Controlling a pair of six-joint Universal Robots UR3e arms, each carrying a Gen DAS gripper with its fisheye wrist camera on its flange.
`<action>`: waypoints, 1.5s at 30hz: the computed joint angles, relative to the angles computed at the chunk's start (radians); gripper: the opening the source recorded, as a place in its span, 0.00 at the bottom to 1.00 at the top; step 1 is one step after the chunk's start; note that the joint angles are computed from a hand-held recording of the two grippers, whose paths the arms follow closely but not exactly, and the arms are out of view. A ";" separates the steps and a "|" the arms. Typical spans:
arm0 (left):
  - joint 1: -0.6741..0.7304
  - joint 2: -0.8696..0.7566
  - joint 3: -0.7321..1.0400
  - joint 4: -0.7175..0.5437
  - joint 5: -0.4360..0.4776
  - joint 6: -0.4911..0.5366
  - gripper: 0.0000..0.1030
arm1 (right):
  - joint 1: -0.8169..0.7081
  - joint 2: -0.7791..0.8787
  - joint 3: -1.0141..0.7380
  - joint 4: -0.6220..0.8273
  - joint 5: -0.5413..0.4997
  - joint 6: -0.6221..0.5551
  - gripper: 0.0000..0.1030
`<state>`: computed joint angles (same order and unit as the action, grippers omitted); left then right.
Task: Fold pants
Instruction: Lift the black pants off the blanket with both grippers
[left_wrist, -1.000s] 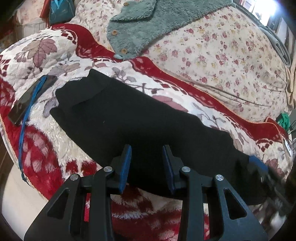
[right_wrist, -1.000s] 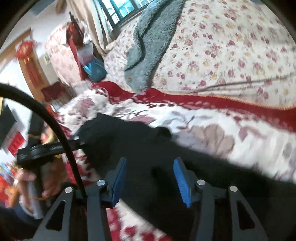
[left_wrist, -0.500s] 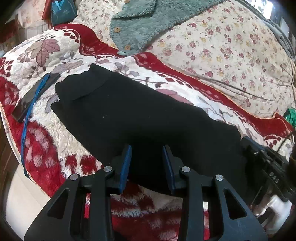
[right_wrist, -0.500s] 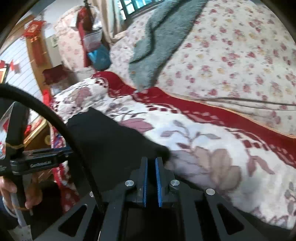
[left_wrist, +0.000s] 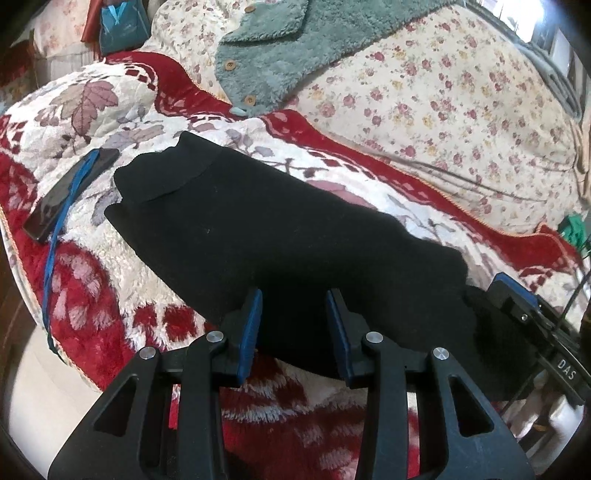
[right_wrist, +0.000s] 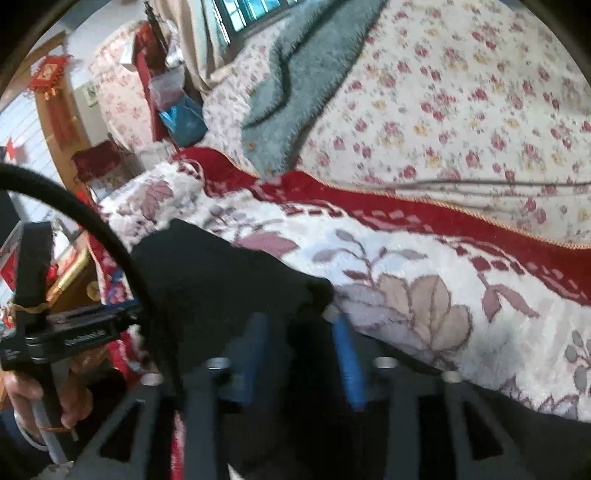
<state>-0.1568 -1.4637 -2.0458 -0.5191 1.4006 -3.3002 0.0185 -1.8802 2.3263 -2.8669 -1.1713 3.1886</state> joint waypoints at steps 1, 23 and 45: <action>0.012 0.012 -0.003 -0.009 -0.013 0.002 0.34 | 0.000 -0.009 0.005 -0.009 0.009 0.011 0.41; 0.040 0.097 -0.017 0.023 0.136 0.072 0.44 | 0.173 0.123 -0.074 -0.123 -0.030 0.169 0.47; 0.139 0.139 -0.045 -0.024 0.028 0.079 0.44 | 0.231 0.231 -0.162 -0.112 -0.057 0.181 0.48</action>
